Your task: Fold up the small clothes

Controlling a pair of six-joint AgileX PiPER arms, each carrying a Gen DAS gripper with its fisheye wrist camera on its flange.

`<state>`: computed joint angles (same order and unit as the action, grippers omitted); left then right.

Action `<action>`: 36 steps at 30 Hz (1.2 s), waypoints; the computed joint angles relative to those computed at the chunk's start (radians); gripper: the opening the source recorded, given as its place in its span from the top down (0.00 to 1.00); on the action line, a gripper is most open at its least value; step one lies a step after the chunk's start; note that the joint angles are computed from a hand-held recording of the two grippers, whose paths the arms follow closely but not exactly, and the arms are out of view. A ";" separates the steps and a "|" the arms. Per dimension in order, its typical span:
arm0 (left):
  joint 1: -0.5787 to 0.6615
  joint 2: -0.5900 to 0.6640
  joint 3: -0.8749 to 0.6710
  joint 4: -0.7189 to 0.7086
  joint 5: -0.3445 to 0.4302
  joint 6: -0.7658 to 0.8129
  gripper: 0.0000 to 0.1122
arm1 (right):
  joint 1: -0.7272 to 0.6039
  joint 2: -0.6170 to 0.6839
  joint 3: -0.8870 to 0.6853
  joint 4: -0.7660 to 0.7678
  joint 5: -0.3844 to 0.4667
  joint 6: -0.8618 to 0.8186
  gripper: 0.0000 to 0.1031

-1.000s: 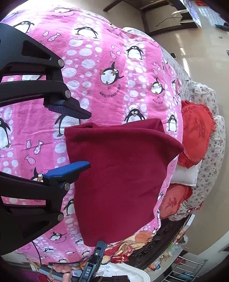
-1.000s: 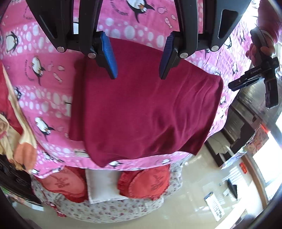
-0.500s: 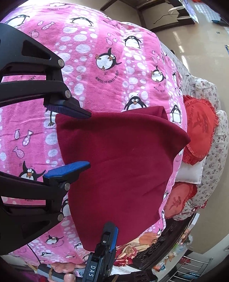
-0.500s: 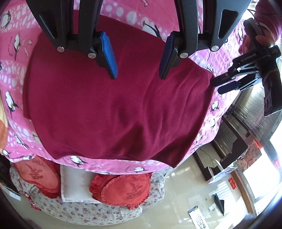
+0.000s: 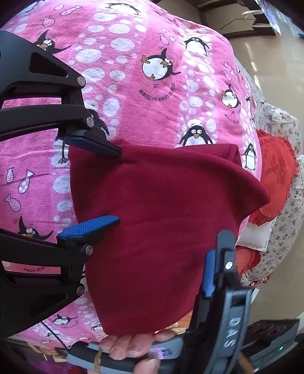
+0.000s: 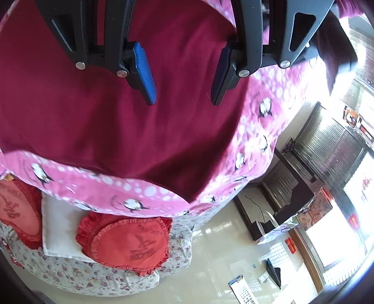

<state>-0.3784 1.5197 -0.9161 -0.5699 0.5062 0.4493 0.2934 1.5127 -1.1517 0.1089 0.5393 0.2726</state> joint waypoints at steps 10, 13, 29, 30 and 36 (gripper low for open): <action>0.067 0.002 0.054 -0.266 0.008 0.239 0.49 | -0.018 0.345 -0.356 0.014 0.110 0.029 0.51; 0.102 0.005 0.078 -0.369 0.027 0.341 0.48 | -0.002 0.339 -0.390 -0.005 0.127 0.084 0.42; 0.190 -0.072 0.151 -0.387 0.054 0.358 0.29 | 0.149 0.476 -0.549 -0.420 0.291 0.203 0.53; 0.187 -0.067 0.143 -0.380 0.054 0.354 0.28 | 0.113 0.439 -0.511 -0.330 0.257 0.144 0.58; 0.139 0.002 0.066 -0.344 0.061 0.266 0.28 | -0.035 0.326 -0.376 0.085 0.161 -0.131 0.78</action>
